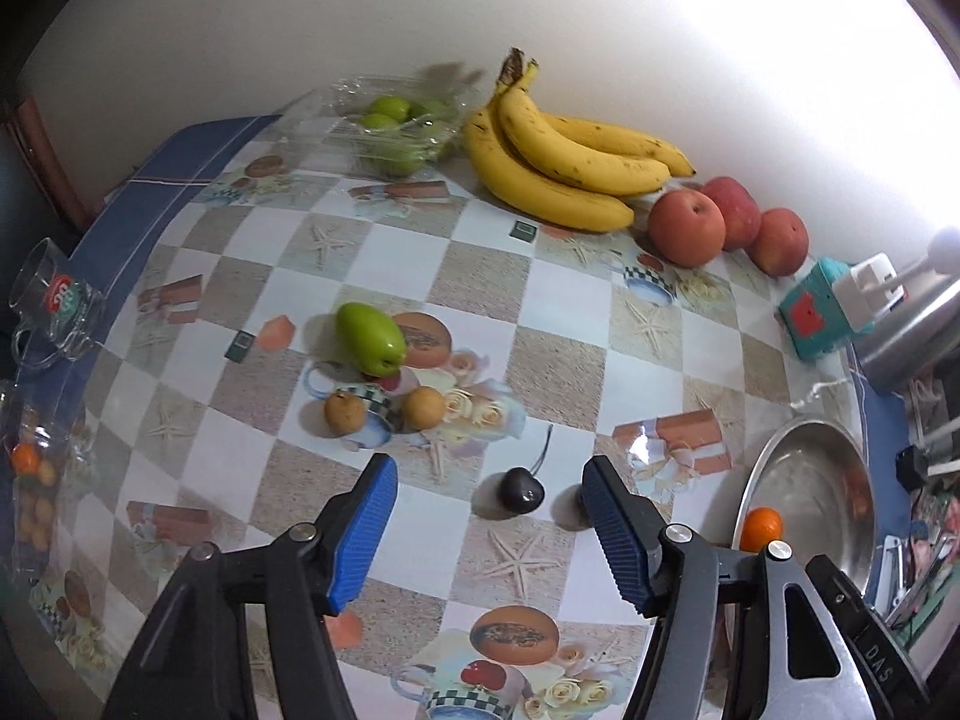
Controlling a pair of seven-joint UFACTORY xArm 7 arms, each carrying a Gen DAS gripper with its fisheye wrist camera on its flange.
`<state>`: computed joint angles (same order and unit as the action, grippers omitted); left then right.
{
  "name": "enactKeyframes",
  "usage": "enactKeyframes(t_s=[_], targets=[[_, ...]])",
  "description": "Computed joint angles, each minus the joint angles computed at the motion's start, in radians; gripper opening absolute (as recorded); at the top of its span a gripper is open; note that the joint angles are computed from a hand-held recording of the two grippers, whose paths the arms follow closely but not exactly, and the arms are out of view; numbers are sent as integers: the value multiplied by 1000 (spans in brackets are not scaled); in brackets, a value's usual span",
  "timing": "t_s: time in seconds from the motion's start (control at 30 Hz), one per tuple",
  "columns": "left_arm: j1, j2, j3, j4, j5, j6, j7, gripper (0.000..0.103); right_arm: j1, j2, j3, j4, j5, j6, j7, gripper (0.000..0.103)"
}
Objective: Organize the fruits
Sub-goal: 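Withdraw both open grippers from the bowl toward the table fruit, then move both open grippers toward the black plums on the table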
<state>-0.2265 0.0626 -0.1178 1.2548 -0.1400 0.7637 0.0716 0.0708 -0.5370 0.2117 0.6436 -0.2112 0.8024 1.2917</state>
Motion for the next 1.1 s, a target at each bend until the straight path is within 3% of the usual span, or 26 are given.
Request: enactKeyframes(t_s=[0.1,0.2,0.27,0.4,0.47,1.0,1.07,1.1], targets=[[3,-2,3,2,-4,1,-4,71,2,18,9,20,-11,7,-2,43],[3,2,4,5,7,10,-18,90,2,31,16,32,-27,15,6,48],[2,10,3,10,19,25,-24,100,1,37,22,36,-38,22,21,70],[2,25,3,17,18,55,-23,101,11,58,15,45,-43,30,19,72],[2,30,3,18,20,60,-24,102,16,69,14,51,-46,38,18,79],[-2,40,1,21,45,65,-15,103,42,114,10,85,-83,74,10,81],[-2,41,1,22,39,66,-8,103,43,120,11,90,-87,81,10,98],[-1,41,0,22,34,68,-3,103,44,123,11,91,-89,83,10,100]])
